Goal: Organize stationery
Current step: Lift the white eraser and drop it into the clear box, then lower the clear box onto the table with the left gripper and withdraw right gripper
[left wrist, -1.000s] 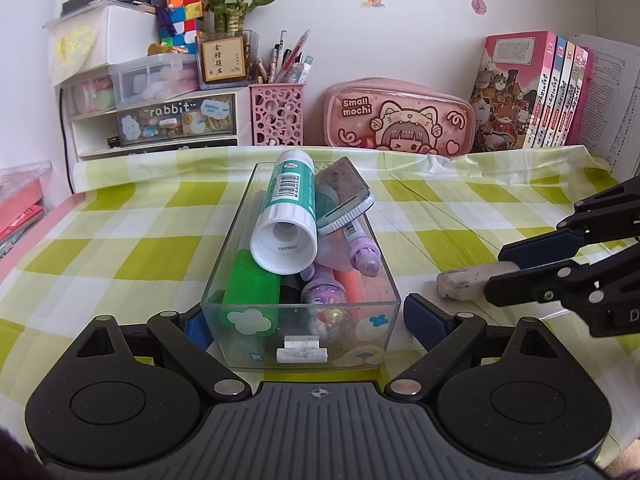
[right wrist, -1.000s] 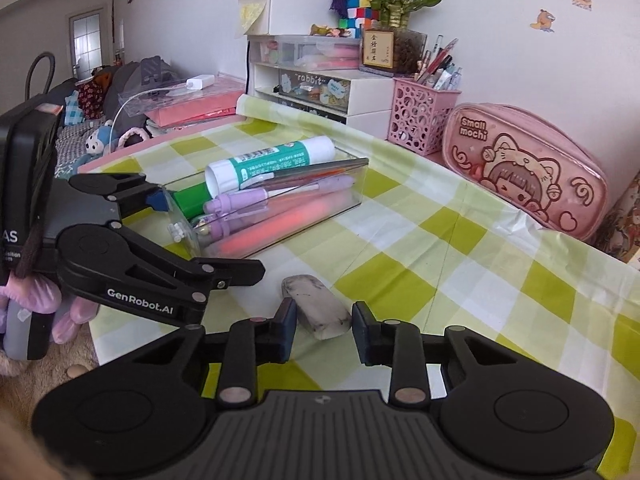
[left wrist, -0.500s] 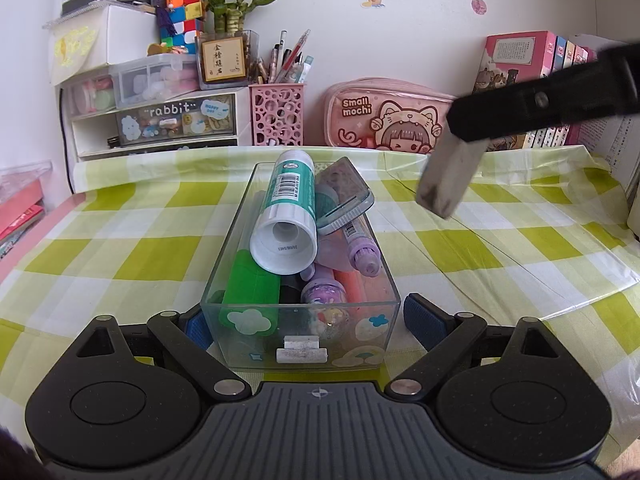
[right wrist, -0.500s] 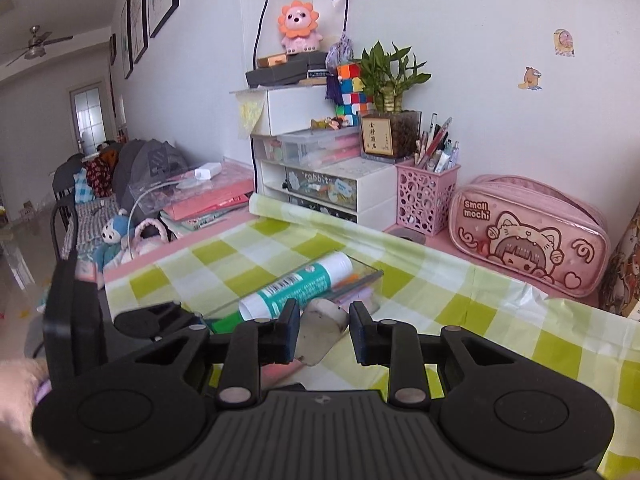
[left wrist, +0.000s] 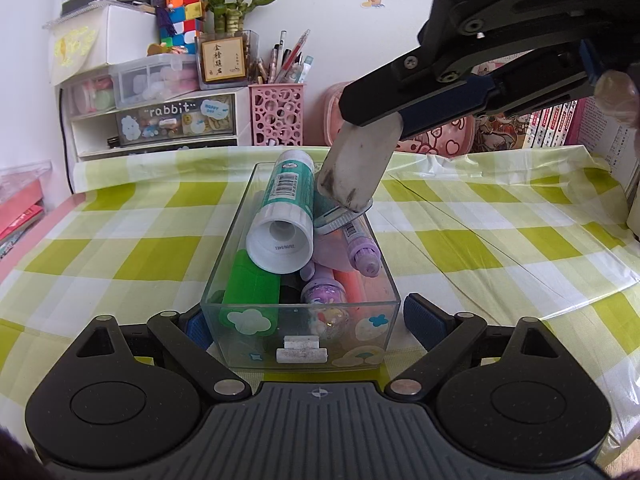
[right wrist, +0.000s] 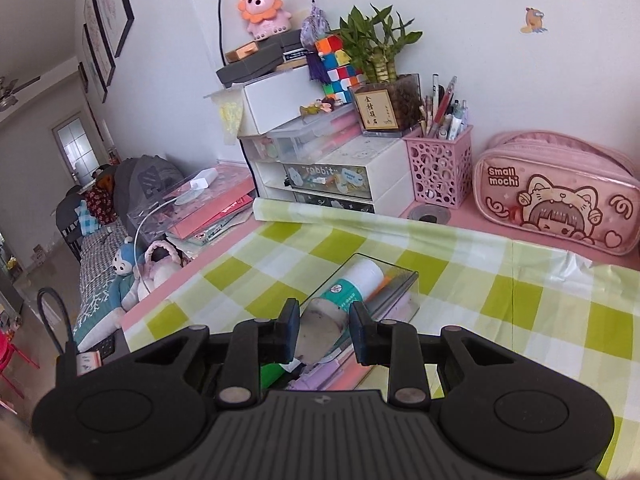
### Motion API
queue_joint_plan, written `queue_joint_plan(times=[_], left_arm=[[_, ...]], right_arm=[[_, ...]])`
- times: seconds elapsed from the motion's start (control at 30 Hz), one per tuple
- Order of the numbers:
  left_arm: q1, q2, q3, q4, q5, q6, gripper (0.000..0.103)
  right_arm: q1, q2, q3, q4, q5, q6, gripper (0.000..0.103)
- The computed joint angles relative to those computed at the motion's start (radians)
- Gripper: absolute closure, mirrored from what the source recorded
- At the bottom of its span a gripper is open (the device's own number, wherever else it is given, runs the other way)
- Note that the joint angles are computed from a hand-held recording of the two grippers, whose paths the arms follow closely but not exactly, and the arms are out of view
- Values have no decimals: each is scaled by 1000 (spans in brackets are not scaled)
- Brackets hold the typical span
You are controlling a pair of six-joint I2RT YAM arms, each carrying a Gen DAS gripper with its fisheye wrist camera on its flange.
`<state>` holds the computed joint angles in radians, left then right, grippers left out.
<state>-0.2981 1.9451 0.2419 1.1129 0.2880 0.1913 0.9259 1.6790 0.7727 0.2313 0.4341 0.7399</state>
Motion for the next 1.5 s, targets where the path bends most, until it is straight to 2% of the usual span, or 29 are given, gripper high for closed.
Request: queue_joint_plan(times=[0.23, 0.43, 0.53, 0.67, 0.8, 0.87, 1.03, 1.17, 1.23, 1.37, 1.5], left_arm=[[0, 1, 0, 2, -1, 0, 13], [-1, 1, 0, 2, -1, -1, 13], [-2, 1, 0, 1, -1, -1, 13], [2, -8, 9, -29, 14, 12, 10], [4, -28, 10, -62, 20, 25, 10], [13, -75, 4, -124, 30, 42, 9], [40, -251, -21, -319, 52, 51, 8], [29, -466, -30, -566, 19, 55, 7], [23, -572, -29, -695, 18, 56, 6], [-17, -731, -57, -802, -51, 47, 5], [-37, -808, -62, -856, -103, 37, 5]], right_arm=[[-39, 50, 55, -34, -18, 27, 78], [-48, 125, 158, -141, 22, 48, 78], [-54, 127, 149, -126, 21, 68, 78], [-40, 106, 131, -134, 52, 97, 71], [12, 76, 123, -222, 145, 173, 60], [43, 52, 105, -264, 183, 218, 57], [135, -32, 57, -430, 289, 417, 45], [232, -65, 54, -576, 368, 591, 25], [282, -45, 94, -694, 397, 702, 22], [361, 40, 227, -999, 382, 993, 14], [441, 89, 287, -1146, 364, 1165, 8]])
